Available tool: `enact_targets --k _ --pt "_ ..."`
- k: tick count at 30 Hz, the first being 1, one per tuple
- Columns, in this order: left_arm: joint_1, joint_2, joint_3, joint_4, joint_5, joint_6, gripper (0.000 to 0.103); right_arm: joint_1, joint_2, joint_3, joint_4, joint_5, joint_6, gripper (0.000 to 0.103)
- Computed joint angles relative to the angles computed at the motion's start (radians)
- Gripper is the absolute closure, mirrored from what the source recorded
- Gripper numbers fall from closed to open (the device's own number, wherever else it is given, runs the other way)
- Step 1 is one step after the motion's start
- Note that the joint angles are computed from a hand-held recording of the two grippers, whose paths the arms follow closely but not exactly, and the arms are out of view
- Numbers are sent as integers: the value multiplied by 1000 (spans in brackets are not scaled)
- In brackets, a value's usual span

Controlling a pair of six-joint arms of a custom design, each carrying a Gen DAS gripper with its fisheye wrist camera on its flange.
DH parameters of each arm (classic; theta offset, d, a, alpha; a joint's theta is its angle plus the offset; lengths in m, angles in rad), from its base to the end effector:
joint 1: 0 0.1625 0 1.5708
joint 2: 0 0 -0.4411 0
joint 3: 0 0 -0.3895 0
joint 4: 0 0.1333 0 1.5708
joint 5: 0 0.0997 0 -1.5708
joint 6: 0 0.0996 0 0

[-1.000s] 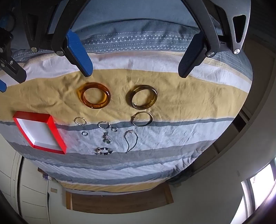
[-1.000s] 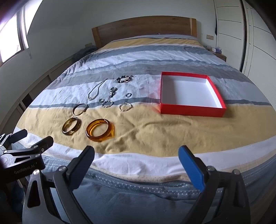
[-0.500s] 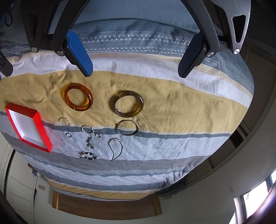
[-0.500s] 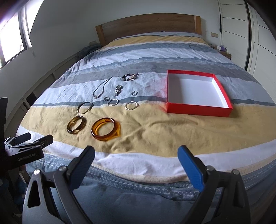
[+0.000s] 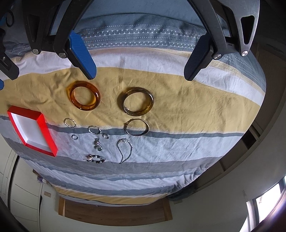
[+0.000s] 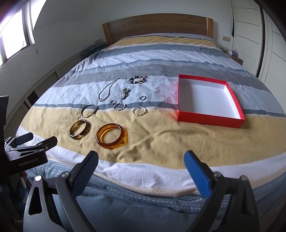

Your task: Organize jewelry

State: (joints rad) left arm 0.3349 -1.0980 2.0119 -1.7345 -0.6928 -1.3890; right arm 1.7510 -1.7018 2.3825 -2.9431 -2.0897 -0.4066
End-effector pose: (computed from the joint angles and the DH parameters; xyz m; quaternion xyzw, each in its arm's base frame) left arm -0.3733 -0.3522 0.1323 0.0908 0.8517 -0.2976 0.4217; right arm 0.1501 -0.3559 0.3517 0.1797 -0.8956 0.2982 0.2768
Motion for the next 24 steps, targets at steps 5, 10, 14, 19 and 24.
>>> enact_targets --k 5,10,14,19,24 --pt "7 -1 7 -38 6 33 7 2 10 1 -7 -2 -1 6" --pt "17 5 0 -55 1 65 8 7 25 -3 -7 -7 1 6" --pt "26 5 7 -92 -8 96 8 11 37 -9 -5 -11 5 6" --pt "36 -1 27 -162 -14 137 13 10 48 -14 -6 -14 0 6" --pt "52 6 23 -183 -25 171 22 14 71 -25 -9 -19 -3 6"
